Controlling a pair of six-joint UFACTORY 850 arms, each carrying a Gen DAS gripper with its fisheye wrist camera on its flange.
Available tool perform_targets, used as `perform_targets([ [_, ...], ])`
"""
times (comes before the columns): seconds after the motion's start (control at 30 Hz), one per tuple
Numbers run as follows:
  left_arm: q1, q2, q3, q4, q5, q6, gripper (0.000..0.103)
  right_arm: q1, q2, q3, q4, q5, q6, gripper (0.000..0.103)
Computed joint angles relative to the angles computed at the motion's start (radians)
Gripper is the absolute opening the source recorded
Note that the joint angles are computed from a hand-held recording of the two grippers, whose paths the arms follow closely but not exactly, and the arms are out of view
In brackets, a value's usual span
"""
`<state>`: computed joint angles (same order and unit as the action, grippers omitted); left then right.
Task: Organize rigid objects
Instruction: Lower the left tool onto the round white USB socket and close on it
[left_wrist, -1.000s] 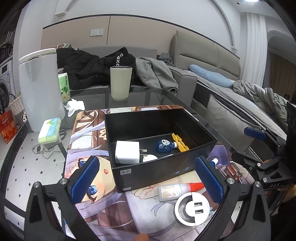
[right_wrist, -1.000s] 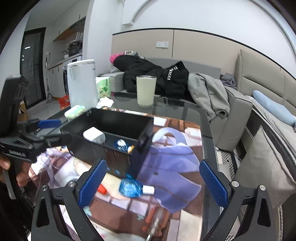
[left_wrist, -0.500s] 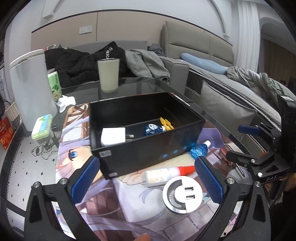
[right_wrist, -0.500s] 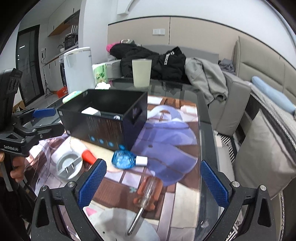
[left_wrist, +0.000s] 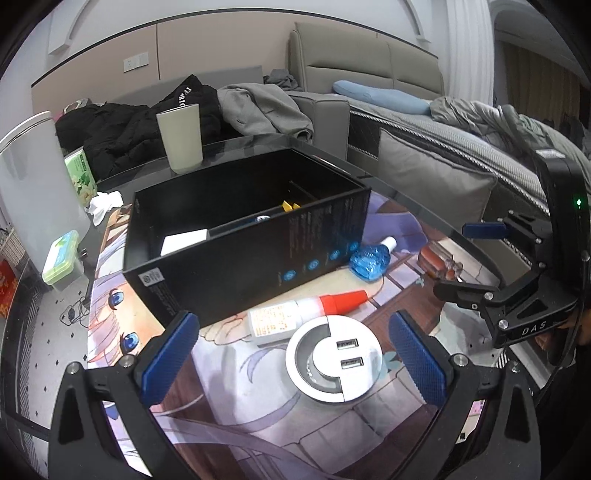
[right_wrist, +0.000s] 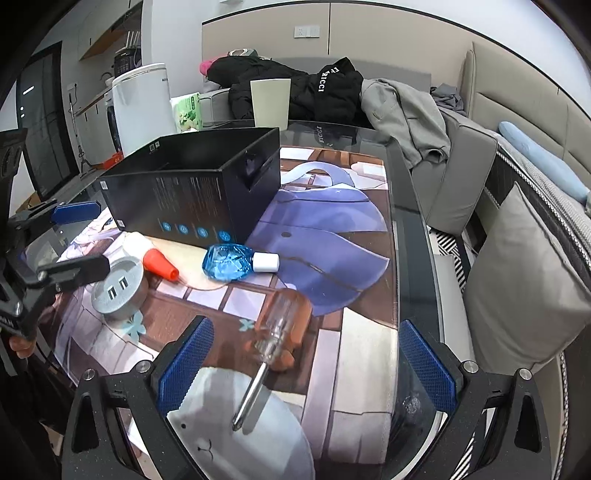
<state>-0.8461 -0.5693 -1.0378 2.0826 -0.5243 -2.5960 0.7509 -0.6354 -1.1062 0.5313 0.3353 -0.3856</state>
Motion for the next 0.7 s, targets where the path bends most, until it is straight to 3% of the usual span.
perform_targets([
  [0.3,0.004,-0.019,-0.020,-0.010,0.065,0.036,0.103,-0.003,-0.016,-0.015,0.002,-0.040,0.005,0.088],
  [0.7,0.012,-0.032,-0.035,-0.015,0.124,0.074,0.102,-0.005,-0.022,-0.023,-0.039,-0.053,0.047,0.088],
])
